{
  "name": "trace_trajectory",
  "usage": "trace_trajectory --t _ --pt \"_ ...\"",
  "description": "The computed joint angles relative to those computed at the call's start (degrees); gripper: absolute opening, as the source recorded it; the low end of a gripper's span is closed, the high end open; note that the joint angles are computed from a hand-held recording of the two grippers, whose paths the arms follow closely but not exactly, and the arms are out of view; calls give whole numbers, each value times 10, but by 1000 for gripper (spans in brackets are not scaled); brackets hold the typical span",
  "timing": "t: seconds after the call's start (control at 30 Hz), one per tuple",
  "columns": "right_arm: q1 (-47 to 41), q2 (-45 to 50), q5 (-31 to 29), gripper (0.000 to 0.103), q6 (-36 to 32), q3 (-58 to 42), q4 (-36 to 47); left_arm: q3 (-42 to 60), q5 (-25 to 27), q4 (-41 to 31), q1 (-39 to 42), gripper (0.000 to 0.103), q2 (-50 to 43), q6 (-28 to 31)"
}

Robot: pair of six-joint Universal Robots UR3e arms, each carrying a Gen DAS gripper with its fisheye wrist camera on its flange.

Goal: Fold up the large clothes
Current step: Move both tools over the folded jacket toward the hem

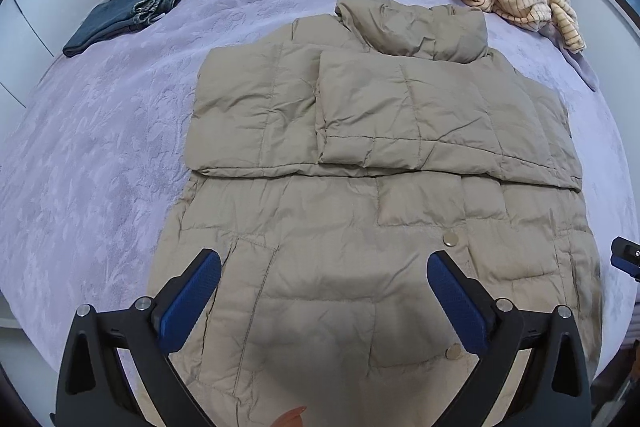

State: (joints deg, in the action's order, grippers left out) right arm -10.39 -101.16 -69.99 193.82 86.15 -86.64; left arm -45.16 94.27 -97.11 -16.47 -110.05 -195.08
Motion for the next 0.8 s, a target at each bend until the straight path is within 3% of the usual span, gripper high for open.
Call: trace_trajectory --t 0.43,0.8 --pt "20 -54 37 90 7 34 37 -125 22 -41 -20 103 106 -69" --pt "122 -101 -9 90 146 84 -22 -313 -60 -10 48 103 271 23"
